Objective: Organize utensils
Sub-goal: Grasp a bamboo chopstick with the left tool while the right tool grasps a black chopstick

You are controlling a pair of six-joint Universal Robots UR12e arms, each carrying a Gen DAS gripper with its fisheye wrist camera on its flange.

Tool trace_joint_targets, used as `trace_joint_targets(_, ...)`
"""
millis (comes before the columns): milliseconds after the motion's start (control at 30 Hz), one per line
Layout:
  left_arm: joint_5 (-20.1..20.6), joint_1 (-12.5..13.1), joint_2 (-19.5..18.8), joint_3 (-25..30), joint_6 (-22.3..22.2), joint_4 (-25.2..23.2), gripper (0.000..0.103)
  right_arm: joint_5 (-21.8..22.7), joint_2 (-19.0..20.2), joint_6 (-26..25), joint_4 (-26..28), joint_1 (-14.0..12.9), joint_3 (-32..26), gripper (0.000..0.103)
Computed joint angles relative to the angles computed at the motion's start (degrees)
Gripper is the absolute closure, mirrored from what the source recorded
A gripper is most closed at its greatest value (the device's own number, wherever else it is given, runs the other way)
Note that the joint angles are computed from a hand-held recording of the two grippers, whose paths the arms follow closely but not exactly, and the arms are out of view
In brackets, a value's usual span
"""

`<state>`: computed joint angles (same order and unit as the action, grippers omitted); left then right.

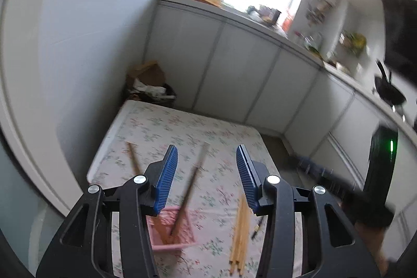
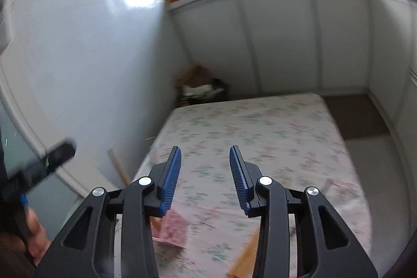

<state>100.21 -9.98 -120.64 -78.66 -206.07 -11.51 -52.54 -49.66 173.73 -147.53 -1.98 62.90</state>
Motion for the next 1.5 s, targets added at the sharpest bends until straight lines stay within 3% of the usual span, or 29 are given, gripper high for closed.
trace_joint_targets(167, -1.5, -2.4, -2.7, 4.9, 5.2, -8.3, 0.059, -4.9, 1.4, 0.0, 9.4, -2.1, -2.6, 0.064)
trace_joint_targets(233, -2.1, -3.3, -4.4, 7.5, 7.4, -13.1, 0.059, -8.7, 3.1, 1.6, 17.6, -2.6, -5.5, 0.064)
trace_joint_targets(333, -2.6, -4.1, -7.0, 11.2, 9.1, -20.2, 0.059, -7.8, 6.0, 4.9, 28.3, -3.6, -9.9, 0.062)
trace_joint_targets(467, -4.7, -4.1, -10.4, 15.6, 8.7, -27.2, 0.059, -9.7, 7.5, 4.0, 34.4, -3.8, -12.4, 0.062)
trace_joint_targets(733, -8.6, -3.2, -17.4, 24.4, 4.6, -37.9, 0.059, -11.6, 9.8, 3.3, 38.1, -3.3, -15.7, 0.062)
trace_joint_targets(967, -8.2, -2.9, -21.5, 29.9, 4.7, -44.3, 0.059, -15.7, 12.5, 2.9, 39.3, -2.6, -19.1, 0.062)
trace_joint_targets(1133, -10.6, -2.2, -23.3, 32.3, 4.4, -46.4, 0.071, -17.1, 13.7, 2.1, 40.0, -2.0, -20.6, 0.064)
trace_joint_targets(1267, -10.8, -2.3, -25.1, 35.2, 5.7, -49.0, 0.083, -16.5, 14.7, 2.0, 41.3, -1.7, -22.0, 0.07)
trace_joint_targets(1500, -9.7, -2.3, -27.4, 38.9, 8.5, -52.3, 0.095, -17.1, 16.5, 3.0, 42.4, -1.1, -24.7, 0.071)
